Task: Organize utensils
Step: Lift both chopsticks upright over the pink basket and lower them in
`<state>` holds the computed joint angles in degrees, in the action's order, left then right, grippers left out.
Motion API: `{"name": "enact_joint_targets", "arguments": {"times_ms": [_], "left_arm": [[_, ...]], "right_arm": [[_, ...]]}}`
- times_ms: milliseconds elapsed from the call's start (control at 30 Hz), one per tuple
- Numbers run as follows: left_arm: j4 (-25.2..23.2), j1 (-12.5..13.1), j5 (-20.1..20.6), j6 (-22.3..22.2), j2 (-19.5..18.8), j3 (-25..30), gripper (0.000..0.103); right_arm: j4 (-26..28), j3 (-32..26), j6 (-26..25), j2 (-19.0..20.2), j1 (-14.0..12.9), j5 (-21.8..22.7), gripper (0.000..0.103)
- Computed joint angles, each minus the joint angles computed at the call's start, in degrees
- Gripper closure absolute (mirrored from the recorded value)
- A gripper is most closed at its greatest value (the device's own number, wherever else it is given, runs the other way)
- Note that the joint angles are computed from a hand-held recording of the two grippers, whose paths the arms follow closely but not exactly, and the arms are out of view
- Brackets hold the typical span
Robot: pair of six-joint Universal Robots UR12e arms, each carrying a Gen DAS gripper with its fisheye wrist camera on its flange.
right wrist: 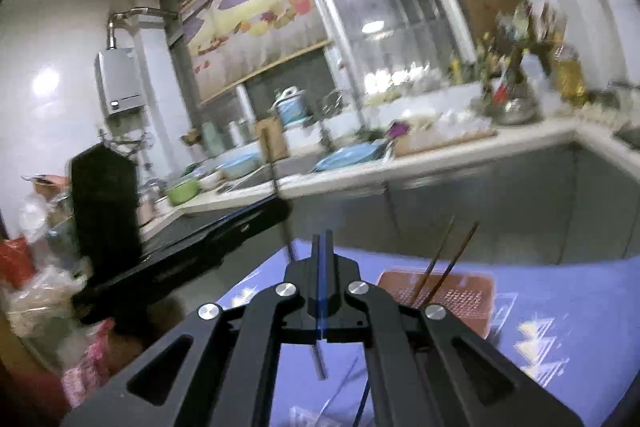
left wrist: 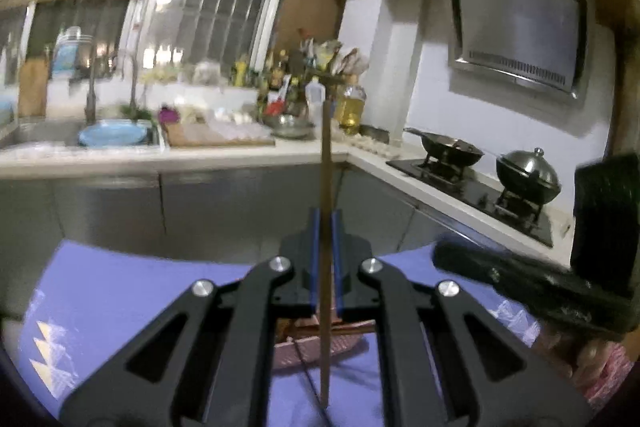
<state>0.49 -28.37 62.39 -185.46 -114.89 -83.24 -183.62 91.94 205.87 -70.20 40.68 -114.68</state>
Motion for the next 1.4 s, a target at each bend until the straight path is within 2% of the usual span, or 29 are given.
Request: {"name": "enact_joint_targets", "arguments": {"times_ms": [67, 167, 200, 267, 300, 333, 400, 500, 533, 567, 633, 767, 867, 1000, 1100, 1133, 1233, 1300, 1367, 1400], "left_arm": [[2.13, 0.52, -0.90, 0.38, 0.52, -2.16, 0.098], [3.14, 1.70, -3.38, 0.65, 1.65, -5.84, 0.098], [3.07, 1.99, -3.72, 0.73, 2.04, -6.91, 0.098], [2.89, 2.40, -3.63, 1.34, 2.69, -8.71, 0.098], [2.52, 2.59, -3.54, 1.72, 2.98, -9.35, 0.098], [2.04, 2.81, -3.37, 2.30, 3.36, -10.09, 0.098], [2.14, 3.15, -3.09, 2.70, 3.80, -11.01, 0.098], [2.25, 3.90, -2.95, 1.84, 4.23, -11.99, 0.098], [2.34, 4.05, -2.88, 1.45, 4.37, -12.25, 0.098], [2.52, 4.22, -2.88, 1.08, 4.50, -12.52, 0.098], [3.26, 4.59, -3.22, 0.63, 4.89, -13.18, 0.098], [5.41, 5.04, -3.99, 0.42, 5.08, -13.15, 0.098], [6.47, 5.05, -5.03, -0.98, 4.50, -11.71, 0.098], [8.06, 4.06, -4.71, -2.16, 2.97, -8.81, 0.098], [8.10, 2.73, -2.84, -3.18, 1.18, -5.34, 0.098], [8.59, 2.07, -1.55, -3.37, 0.26, -3.69, 0.098], [9.71, 0.72, 1.24, -3.00, -1.87, -0.17, 0.098], [10.55, -0.35, 4.14, -2.23, -3.48, 2.11, 0.098], [11.33, -1.68, 8.27, 0.05, -5.36, 4.35, 0.098], [10.08, -2.37, 10.38, 1.56, -6.24, 5.56, 0.098]], "right_arm": [[0.24, 2.42, 0.14, -0.20, 0.47, 1.90, 0.102], [8.35, 3.57, 3.29, 0.54, 0.77, 4.89, 0.096], [11.05, 3.42, 4.29, 1.31, 0.77, 5.64, 0.090], [15.38, 3.02, 9.49, 3.08, -0.53, 10.60, 0.074], [15.68, 2.80, 13.30, 4.05, -1.52, 14.26, 0.066], [15.49, 2.70, 16.08, 4.66, -2.28, 16.56, 0.064], [14.60, 1.55, 20.62, 6.48, -3.97, 21.04, 0.064], [17.86, -2.51, 20.58, 9.08, -5.04, 22.13, 0.065], [20.62, -4.31, 20.52, 9.93, -5.11, 20.26, 0.089], [21.26, -4.88, 22.14, 10.22, -5.43, 20.39, 0.098], [17.38, -4.21, 26.06, 10.21, -6.19, 23.84, 0.098], [17.10, -4.18, 19.62, 8.09, -3.90, 19.31, 0.098], [16.43, -3.37, 16.72, 5.80, -2.39, 14.89, 0.098], [13.64, -3.26, 12.11, 3.66, -0.23, 4.68, 0.099], [10.77, -6.14, 7.47, 4.47, 1.34, -6.46, 0.100], [9.37, -6.61, 6.26, 4.80, 1.56, -8.53, 0.103], [4.10, -7.91, 0.18, 5.99, 2.18, -16.17, 0.103], [3.11, -9.47, -2.70, 7.37, 2.07, -19.25, 0.103], [3.39, -10.02, -2.88, 8.17, 1.34, -19.30, 0.103], [4.14, -10.25, -2.65, 8.50, 0.86, -18.97, 0.103]]}}
